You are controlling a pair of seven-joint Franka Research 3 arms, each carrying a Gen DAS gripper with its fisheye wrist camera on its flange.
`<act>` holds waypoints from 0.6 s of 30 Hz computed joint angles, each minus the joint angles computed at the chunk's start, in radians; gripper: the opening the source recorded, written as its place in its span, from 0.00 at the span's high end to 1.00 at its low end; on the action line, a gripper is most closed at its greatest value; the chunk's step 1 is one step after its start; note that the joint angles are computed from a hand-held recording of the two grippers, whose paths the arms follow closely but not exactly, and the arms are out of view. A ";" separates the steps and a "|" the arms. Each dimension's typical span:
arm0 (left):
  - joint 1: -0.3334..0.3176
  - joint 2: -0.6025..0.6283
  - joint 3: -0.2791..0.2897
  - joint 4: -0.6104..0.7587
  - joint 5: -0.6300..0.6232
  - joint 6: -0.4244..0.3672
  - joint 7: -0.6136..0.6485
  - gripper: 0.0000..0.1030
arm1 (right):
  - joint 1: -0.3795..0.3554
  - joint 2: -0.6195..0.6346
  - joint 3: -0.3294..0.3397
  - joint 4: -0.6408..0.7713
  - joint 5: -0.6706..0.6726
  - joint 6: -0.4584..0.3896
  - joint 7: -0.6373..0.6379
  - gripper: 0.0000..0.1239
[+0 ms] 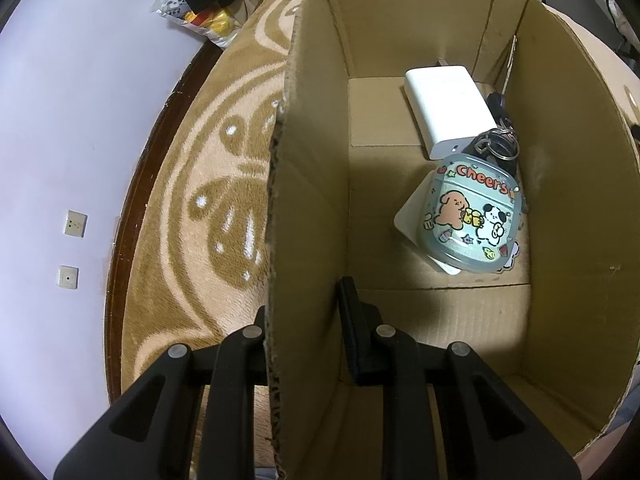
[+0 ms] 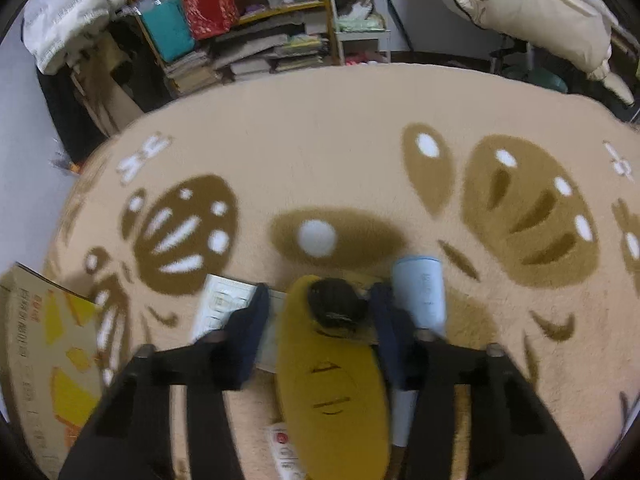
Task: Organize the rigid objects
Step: 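Move the right gripper back to the rug items and grasp the black cable, then carry the black cable with tag into the box and release it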
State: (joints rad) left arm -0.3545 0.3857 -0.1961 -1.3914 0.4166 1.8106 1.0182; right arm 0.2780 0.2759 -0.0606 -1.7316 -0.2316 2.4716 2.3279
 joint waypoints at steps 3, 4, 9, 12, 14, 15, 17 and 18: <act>0.000 0.001 0.000 0.001 -0.002 -0.002 0.001 0.79 | 0.002 -0.014 -0.005 -0.014 -0.016 -0.003 0.014 0.79; 0.000 0.001 0.000 0.001 -0.002 -0.002 0.002 0.79 | 0.006 -0.016 -0.008 -0.014 -0.031 -0.009 0.025 0.79; 0.000 0.001 0.000 0.000 0.000 -0.002 0.003 0.79 | 0.024 -0.057 -0.018 -0.039 -0.158 0.045 0.115 0.82; -0.001 -0.001 0.000 -0.002 0.002 -0.001 0.001 0.79 | 0.018 -0.085 -0.011 -0.065 -0.189 0.111 0.142 0.82; -0.003 -0.002 0.000 -0.003 0.005 -0.002 -0.002 0.79 | 0.009 -0.093 0.000 -0.073 -0.175 0.150 0.139 0.82; -0.005 -0.001 0.000 -0.003 0.008 -0.003 -0.002 0.79 | 0.006 -0.098 0.004 -0.078 -0.171 0.172 0.131 0.82; -0.007 0.000 0.000 -0.001 0.011 -0.006 -0.002 0.79 | 0.009 -0.098 0.009 -0.071 -0.174 0.178 0.114 0.82; -0.007 0.001 0.000 0.000 0.011 -0.007 -0.002 0.79 | 0.014 -0.101 0.011 -0.068 -0.189 0.181 0.107 0.82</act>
State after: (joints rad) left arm -0.3613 0.3866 -0.1959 -1.3910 0.4277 1.8037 1.0158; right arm 0.2923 0.1748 -0.0497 -1.8000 -0.4208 2.6522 2.4348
